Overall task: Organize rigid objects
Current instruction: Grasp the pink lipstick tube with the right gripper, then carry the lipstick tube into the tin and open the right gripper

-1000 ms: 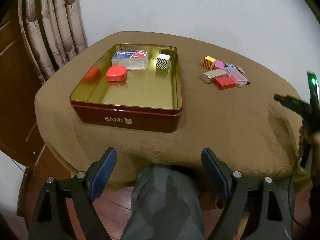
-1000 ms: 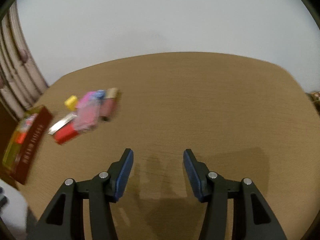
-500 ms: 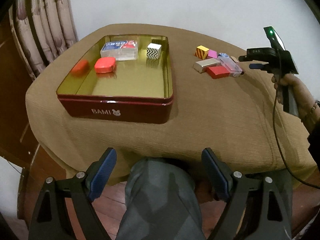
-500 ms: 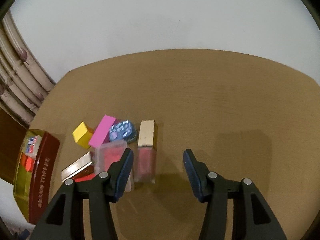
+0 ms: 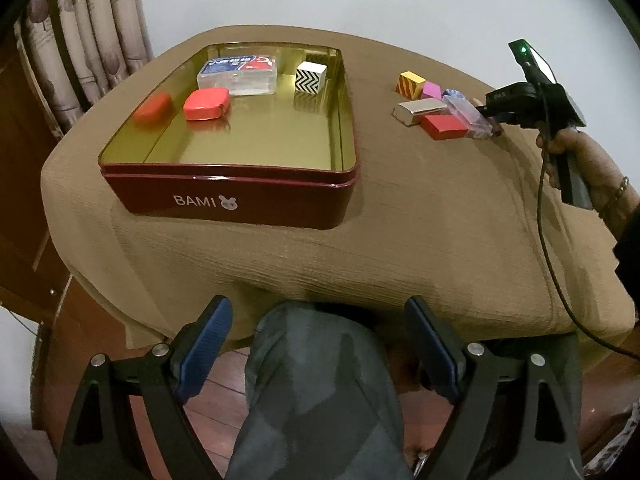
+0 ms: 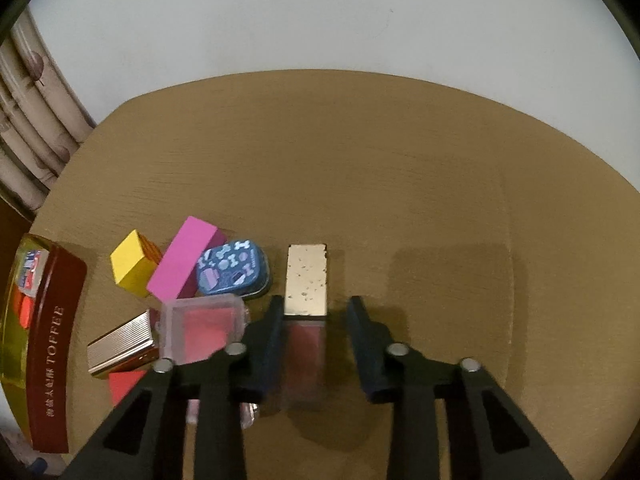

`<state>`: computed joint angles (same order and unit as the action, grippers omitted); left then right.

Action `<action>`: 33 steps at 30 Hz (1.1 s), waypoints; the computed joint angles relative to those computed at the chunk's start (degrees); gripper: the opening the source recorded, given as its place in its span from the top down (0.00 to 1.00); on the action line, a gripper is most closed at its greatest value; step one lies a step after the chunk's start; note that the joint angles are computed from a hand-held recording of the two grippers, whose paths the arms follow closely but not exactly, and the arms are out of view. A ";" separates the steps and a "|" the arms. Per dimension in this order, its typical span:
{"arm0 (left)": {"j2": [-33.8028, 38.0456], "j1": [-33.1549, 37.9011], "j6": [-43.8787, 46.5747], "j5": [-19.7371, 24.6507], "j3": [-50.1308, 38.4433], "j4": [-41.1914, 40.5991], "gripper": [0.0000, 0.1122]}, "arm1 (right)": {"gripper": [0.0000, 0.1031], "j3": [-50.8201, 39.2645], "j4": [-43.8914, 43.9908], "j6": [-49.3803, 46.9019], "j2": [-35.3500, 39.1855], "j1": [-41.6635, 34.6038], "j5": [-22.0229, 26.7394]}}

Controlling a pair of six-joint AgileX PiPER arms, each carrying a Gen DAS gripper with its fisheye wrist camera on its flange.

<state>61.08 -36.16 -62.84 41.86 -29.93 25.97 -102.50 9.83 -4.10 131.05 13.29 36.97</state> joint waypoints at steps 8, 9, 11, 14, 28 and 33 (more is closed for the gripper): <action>-1.16 0.71 -2.03 1.31 -0.18 0.58 0.25 | 0.81 4.42 0.72 -1.39 -3.40 -0.94 -2.68; -1.33 0.69 -2.36 1.55 -0.22 0.67 0.25 | 0.81 7.69 3.88 -3.53 -5.53 -1.32 -4.08; -1.89 1.05 -2.34 1.77 -0.24 0.47 0.25 | 0.81 11.86 11.42 -9.11 -9.72 -1.89 -4.79; -2.68 -0.06 -4.69 3.54 -0.54 2.23 0.25 | 0.81 14.41 21.24 -16.33 -15.00 -0.57 -2.18; -11.62 11.19 3.74 6.55 -0.32 -2.79 0.25 | 0.81 -11.51 17.01 -0.75 -1.68 25.94 13.78; -13.02 13.76 5.28 6.62 0.01 -3.24 0.24 | 0.81 -22.88 10.26 0.36 6.42 29.11 20.22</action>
